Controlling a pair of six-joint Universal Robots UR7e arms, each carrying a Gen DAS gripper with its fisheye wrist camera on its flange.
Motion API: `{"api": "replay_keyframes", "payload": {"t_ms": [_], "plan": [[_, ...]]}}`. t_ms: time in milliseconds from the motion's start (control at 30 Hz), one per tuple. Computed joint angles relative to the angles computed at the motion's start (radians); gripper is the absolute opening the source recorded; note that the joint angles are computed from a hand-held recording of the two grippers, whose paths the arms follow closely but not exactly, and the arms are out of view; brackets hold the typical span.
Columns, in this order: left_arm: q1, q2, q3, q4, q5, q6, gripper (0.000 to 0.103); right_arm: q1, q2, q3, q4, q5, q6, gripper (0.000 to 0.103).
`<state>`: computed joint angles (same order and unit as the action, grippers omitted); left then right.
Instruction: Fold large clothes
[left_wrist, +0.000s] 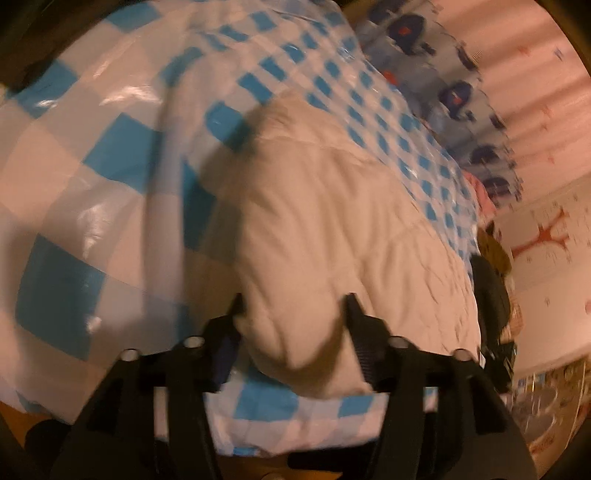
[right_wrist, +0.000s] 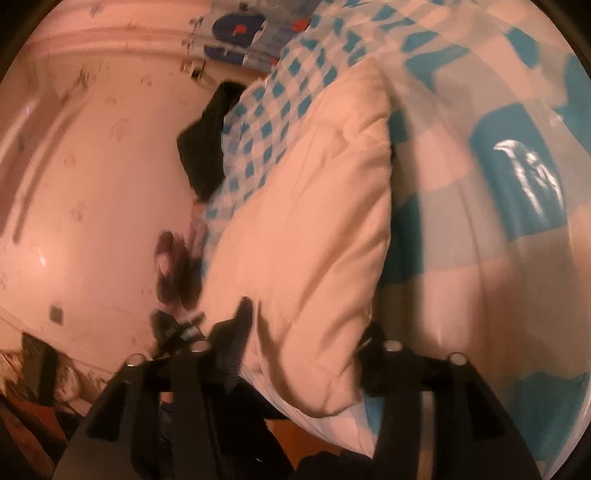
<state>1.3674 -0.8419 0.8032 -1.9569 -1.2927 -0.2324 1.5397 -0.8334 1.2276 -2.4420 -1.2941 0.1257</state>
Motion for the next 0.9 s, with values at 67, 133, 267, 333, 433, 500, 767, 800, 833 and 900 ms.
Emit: {"api": "replay_keyframes", "payload": {"t_ms": [67,133,267,333,433,500,767,800,833,900], "plan": [[0.001,0.016,-0.019,0.0,0.01,0.004,0.057,-0.002,0.018,-0.02,-0.008,0.019,0.012,0.062],[-0.005,0.039,-0.043,-0.005,0.028,0.008,0.061,0.002,0.051,-0.065,0.017,0.016,0.019,0.062],[-0.016,0.08,-0.089,0.016,0.031,0.019,0.059,0.006,0.081,-0.09,0.01,0.017,0.032,0.05],[-0.026,0.082,-0.083,0.024,0.031,0.039,0.044,0.011,0.071,-0.072,-0.009,-0.003,0.026,0.031],[-0.033,0.063,-0.059,0.02,0.024,0.061,0.028,0.016,0.05,-0.044,-0.014,-0.009,0.002,0.023],[-0.035,0.045,-0.041,0.024,0.004,0.071,0.023,0.02,0.034,-0.022,-0.018,-0.002,-0.01,0.022],[-0.044,-0.056,0.104,0.024,0.007,0.093,0.036,0.019,-0.043,0.076,0.006,-0.036,-0.03,0.042],[-0.038,-0.055,0.105,0.023,0.01,0.079,0.047,0.012,-0.048,0.085,0.004,-0.027,-0.024,0.048],[-0.029,-0.056,0.109,0.012,0.008,0.058,0.052,0.005,-0.053,0.097,-0.009,-0.012,-0.013,0.051],[-0.024,-0.055,0.121,-0.018,0.019,0.04,0.065,-0.004,-0.053,0.108,-0.03,0.022,-0.002,0.056]]}}
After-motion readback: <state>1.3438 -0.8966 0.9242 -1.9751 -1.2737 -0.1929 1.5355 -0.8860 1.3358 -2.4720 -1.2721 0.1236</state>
